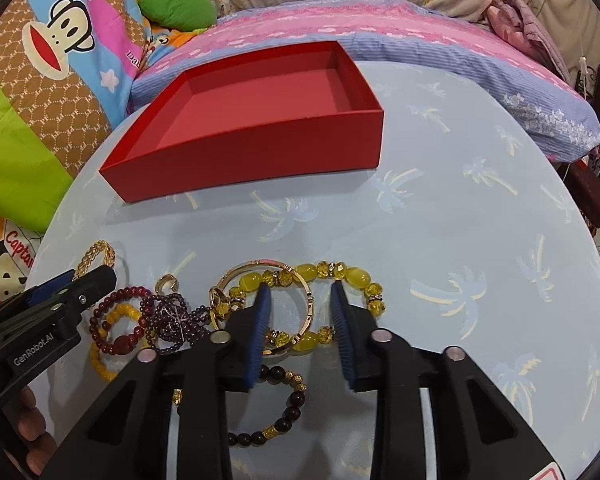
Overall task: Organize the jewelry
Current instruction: 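Close the right tool on the thin gold bangle while the left tool holds the twisted bangle, then carry both gold bangles with both tools over into the red box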
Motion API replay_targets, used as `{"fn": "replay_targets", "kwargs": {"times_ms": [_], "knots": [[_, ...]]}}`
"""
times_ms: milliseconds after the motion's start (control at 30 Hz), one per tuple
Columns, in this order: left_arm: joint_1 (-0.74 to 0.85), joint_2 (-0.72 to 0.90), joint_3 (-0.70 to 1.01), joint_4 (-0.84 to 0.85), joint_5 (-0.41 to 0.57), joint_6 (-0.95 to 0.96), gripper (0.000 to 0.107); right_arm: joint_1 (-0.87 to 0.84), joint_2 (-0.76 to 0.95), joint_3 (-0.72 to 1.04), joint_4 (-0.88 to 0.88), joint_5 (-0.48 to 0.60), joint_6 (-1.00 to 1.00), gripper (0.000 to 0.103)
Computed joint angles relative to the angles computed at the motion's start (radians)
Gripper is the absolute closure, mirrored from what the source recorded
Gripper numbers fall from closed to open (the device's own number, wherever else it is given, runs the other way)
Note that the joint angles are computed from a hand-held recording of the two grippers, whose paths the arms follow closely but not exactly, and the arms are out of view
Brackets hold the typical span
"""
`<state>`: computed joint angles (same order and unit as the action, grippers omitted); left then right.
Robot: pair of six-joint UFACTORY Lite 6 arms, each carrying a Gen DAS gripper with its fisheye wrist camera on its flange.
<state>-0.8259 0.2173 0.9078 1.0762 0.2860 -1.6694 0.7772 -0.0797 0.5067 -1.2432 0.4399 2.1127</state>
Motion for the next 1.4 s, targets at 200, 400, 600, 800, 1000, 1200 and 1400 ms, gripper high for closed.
{"fn": "replay_targets", "kwargs": {"times_ms": [200,400,600,800,1000,1200,1400], "knots": [[0.001,0.018,0.009,-0.008,-0.008,0.011,0.054,-0.007,0.032,0.003,-0.059,-0.012,0.045,0.092],[0.000,0.022,0.014,-0.017,-0.009,0.021,0.054,-0.014,0.017,-0.009,-0.084,-0.016,0.061,0.097],[-0.010,0.004,0.011,-0.019,0.003,0.022,0.054,0.020,-0.064,-0.022,-0.056,0.033,0.045,0.098],[-0.029,-0.049,0.002,-0.038,0.028,0.046,0.054,0.055,-0.148,-0.020,0.011,0.081,-0.023,0.098],[-0.038,-0.099,0.002,-0.082,0.050,0.099,0.054,0.100,-0.217,0.001,0.070,0.135,-0.096,0.098],[-0.032,-0.106,0.073,-0.153,0.073,0.217,0.054,0.056,-0.240,0.053,0.102,0.117,-0.207,0.098],[0.033,0.002,0.256,-0.351,0.057,0.502,0.054,-0.079,-0.163,0.188,0.098,0.047,-0.375,0.098]]}}
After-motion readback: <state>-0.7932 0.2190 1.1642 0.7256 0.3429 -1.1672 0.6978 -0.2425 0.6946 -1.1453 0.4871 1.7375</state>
